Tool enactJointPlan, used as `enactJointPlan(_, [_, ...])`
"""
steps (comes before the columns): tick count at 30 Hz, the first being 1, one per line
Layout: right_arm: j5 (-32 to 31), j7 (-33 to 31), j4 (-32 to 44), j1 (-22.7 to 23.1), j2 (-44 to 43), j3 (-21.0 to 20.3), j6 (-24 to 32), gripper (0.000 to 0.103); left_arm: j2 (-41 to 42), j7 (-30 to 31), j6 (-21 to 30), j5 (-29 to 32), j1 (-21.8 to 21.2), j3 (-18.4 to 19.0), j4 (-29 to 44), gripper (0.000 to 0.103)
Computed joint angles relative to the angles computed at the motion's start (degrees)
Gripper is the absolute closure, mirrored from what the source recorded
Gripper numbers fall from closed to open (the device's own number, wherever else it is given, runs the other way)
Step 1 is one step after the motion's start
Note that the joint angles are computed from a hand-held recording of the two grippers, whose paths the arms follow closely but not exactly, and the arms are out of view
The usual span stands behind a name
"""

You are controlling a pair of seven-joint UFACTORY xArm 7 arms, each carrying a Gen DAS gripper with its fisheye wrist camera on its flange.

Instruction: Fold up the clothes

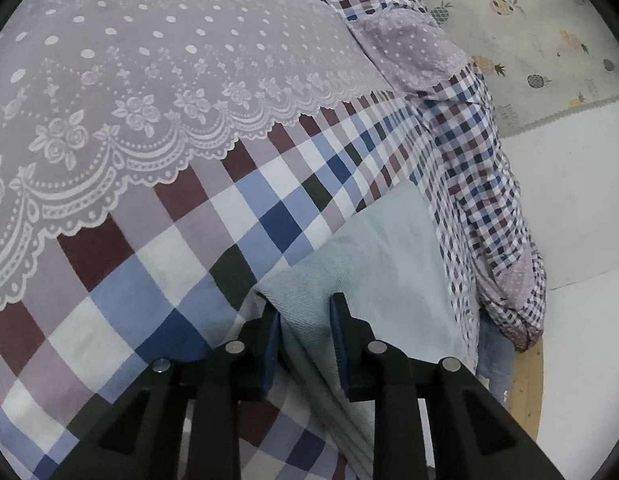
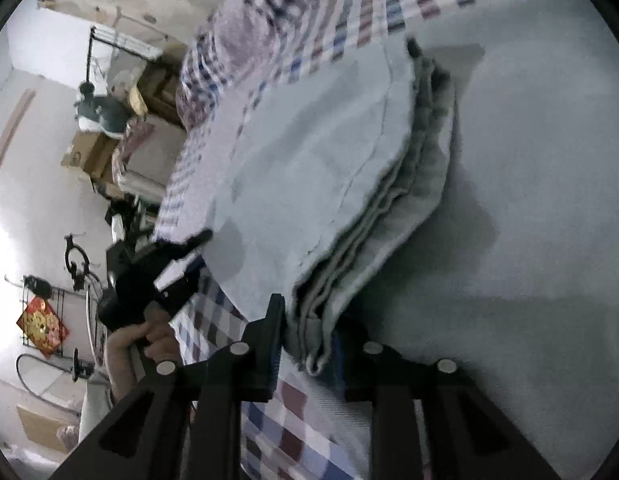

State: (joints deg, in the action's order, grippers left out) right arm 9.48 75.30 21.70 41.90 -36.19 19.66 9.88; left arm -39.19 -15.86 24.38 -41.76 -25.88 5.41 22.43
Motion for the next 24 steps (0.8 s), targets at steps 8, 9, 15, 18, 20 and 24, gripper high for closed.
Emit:
enactJointPlan(8, [-1.2, 0.6, -3.8, -5.1, -18.9, -1.1, 15.1, 0.052, -0.7, -0.8, 0.8, 0.3, 0.3, -0.3, -0.1, 0.070])
enactJointPlan(9, [-2.3, 0.3, -3.7, -7.0, -20.1, -1.0, 16.7, 0.049, -1.0, -0.9, 0.8, 0.4, 0.3, -0.5, -0.3, 0.069])
enactJointPlan(15, [-3.9, -7.1, -2.5, -12.2, -11.9, -5.6, 12.7, 0.043, -0.8, -1.5, 0.5, 0.5, -0.1, -0.4, -0.1, 0.068])
enactJointPlan(18, [-3.4, -12.0, 0.0, -12.0, -5.2, -7.5, 11.0, 0.043, -0.9, -1.7, 0.5, 0.5, -0.2, -0.5, -0.1, 0.067])
enactJointPlan(20, [-3.5, -14.1, 1.0, -13.0, -2.9, -7.3, 11.2, 0.043, -1.0, -1.8, 0.4, 0.6, -0.3, -0.5, -0.1, 0.065])
enactJointPlan(24, [-3.3, -16.5, 0.3, -14.7, -1.4, -7.3, 9.3, 0.043, -0.9, -1.5, 0.2, 0.2, -0.8, 0.1, -0.1, 0.065])
